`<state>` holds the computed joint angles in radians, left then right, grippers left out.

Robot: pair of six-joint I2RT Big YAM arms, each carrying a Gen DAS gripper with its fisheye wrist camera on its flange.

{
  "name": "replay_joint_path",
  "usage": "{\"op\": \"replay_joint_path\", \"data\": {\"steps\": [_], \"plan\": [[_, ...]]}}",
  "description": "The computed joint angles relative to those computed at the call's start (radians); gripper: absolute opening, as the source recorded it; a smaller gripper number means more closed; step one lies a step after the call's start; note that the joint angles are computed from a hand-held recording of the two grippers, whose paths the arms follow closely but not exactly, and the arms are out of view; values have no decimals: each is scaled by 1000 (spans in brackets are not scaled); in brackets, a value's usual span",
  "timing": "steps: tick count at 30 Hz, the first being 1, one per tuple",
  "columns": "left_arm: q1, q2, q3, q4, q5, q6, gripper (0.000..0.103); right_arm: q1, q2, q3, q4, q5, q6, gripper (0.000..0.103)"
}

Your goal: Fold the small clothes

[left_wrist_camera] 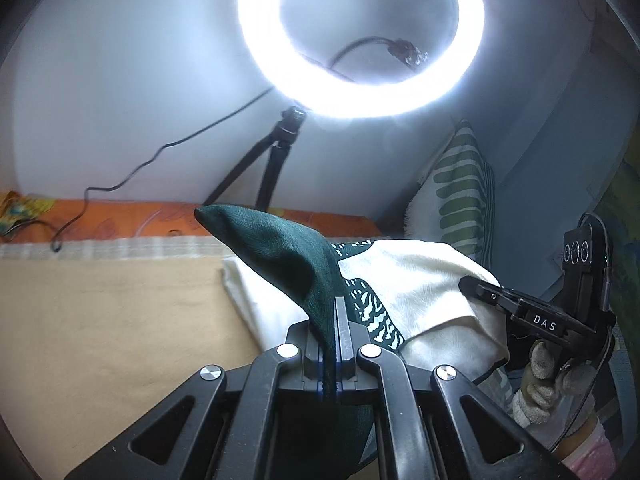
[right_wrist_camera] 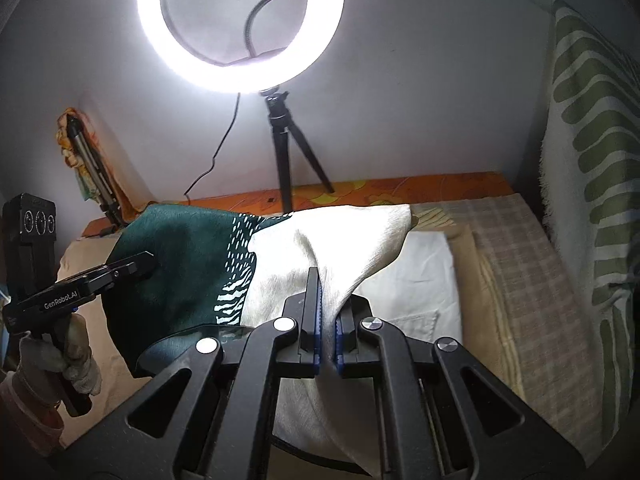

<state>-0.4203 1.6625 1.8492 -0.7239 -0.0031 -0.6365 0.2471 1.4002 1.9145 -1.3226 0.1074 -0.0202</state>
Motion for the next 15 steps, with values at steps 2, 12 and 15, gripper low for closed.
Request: {"op": "replay_joint_path", "data": {"steps": [2,12,15], "plan": [[-7,58,67,-14,-5,3,0,-34,10,11,13,-3,-17,6],[-22,206,213,-86,-37,17,0,-138,50,-16,84,-54,-44,6],[-26,229,236,-147,-52,-2,20,-148,60,-32,82,-44,-56,6]]}}
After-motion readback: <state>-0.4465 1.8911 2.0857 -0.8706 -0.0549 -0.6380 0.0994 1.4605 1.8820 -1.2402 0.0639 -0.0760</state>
